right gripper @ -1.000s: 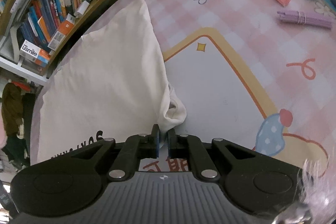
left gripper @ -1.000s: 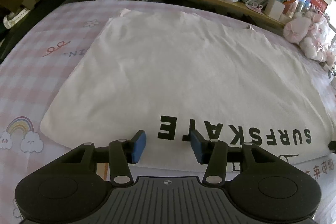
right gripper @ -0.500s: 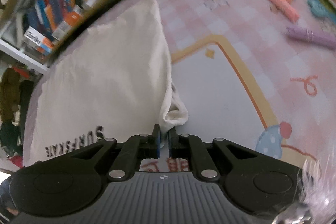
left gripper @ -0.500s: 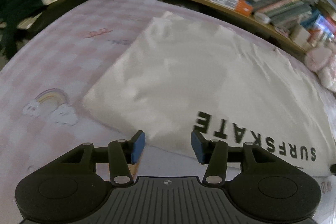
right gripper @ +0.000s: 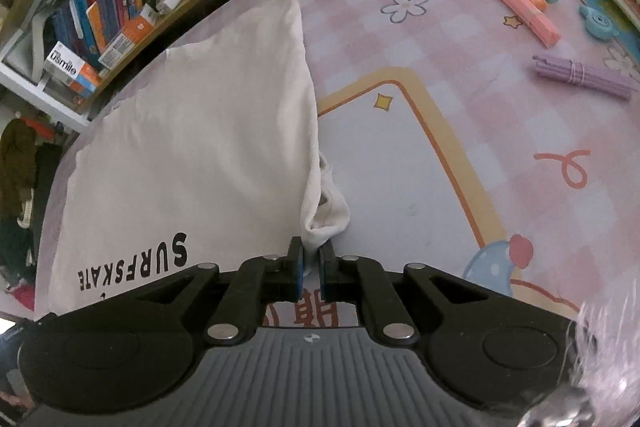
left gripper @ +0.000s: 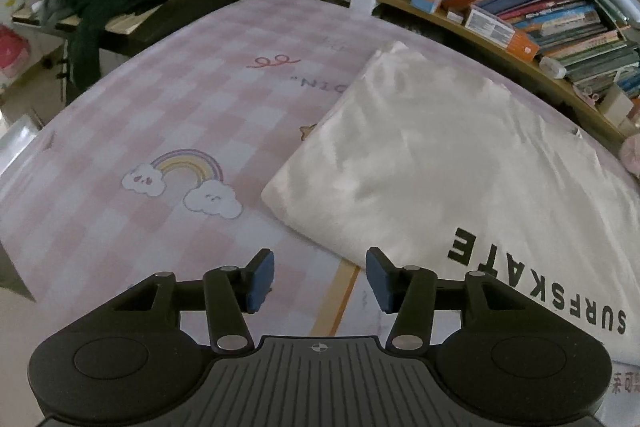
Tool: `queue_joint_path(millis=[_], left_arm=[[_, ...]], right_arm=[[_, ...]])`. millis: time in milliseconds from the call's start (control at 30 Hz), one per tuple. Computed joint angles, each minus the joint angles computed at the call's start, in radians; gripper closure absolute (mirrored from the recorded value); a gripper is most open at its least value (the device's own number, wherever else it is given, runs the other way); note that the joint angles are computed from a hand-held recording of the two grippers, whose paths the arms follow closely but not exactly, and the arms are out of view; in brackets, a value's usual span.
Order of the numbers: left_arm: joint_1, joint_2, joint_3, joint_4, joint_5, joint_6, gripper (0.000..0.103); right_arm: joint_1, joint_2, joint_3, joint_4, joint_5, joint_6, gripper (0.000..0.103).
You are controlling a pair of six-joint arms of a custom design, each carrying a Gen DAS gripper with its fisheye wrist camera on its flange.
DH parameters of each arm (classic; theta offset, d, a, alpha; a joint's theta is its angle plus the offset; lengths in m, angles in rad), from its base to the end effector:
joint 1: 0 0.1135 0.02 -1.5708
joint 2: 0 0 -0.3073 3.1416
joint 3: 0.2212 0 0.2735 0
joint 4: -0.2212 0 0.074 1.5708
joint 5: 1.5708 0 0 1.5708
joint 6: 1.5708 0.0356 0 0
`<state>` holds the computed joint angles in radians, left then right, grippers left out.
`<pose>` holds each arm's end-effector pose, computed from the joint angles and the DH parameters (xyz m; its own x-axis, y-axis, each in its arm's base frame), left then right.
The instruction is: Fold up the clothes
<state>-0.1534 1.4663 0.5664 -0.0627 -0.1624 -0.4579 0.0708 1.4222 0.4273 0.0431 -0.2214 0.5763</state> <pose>0.2610 -0.0345 0.1579 -0.7538 -0.3249 -0.5712 -0.3052 0.9429 -0.1336 0.2321 0.0243 0.1377 -0.7881 0.4771 -0.3890 0.2783 0.8398 0.4661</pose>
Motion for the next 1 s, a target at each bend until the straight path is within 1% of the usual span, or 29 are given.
queue_joint_path(millis=[100, 133, 167, 233, 333, 400, 467, 500, 567, 667, 767, 900, 1000], left_arm=[[-0.001, 0.002, -0.002, 0.0, 0.002, -0.006, 0.052], [-0.001, 0.004, -0.002, 0.002, 0.004, -0.007, 0.052], [-0.002, 0.008, -0.001, 0.005, 0.004, -0.007, 0.052], [0.0, 0.019, 0.001, 0.018, 0.007, -0.003, 0.052], [0.005, 0.033, 0.002, 0.04, 0.013, 0.001, 0.052], [0.012, 0.038, -0.001, 0.057, 0.02, -0.001, 0.052], [0.02, 0.043, -0.004, 0.073, 0.032, -0.002, 0.052], [0.029, 0.045, -0.004, 0.077, 0.046, 0.005, 0.052], [0.049, 0.051, -0.002, 0.083, 0.076, 0.021, 0.052], [0.093, 0.072, 0.005, 0.094, 0.125, 0.07, 0.052], [0.14, 0.099, 0.022, 0.092, 0.153, 0.121, 0.052], [0.222, 0.12, 0.045, 0.07, 0.242, 0.193, 0.051], [0.278, 0.136, 0.067, 0.047, 0.317, 0.229, 0.047]], right_arm=[[0.035, -0.027, 0.005, -0.027, 0.055, -0.009, 0.082], [0.056, -0.041, 0.009, -0.042, 0.096, -0.011, 0.072], [0.073, -0.055, 0.011, -0.055, 0.133, -0.016, 0.067], [0.1, -0.07, 0.008, -0.055, 0.188, -0.021, 0.066], [0.142, -0.103, 0.004, -0.058, 0.271, -0.024, 0.059], [0.193, -0.118, 0.007, -0.061, 0.348, -0.027, 0.054], [0.254, -0.122, 0.013, -0.061, 0.433, -0.031, 0.042], [0.286, -0.116, 0.019, -0.056, 0.47, -0.032, 0.039], [0.348, -0.099, 0.031, -0.048, 0.54, -0.036, 0.03], [0.426, -0.05, 0.068, -0.056, 0.615, -0.02, 0.022], [0.511, 0.007, 0.123, -0.084, 0.65, 0.003, 0.021], [0.626, 0.09, 0.212, -0.126, 0.692, 0.029, 0.02], [0.702, 0.157, 0.288, -0.17, 0.74, 0.074, 0.019]])
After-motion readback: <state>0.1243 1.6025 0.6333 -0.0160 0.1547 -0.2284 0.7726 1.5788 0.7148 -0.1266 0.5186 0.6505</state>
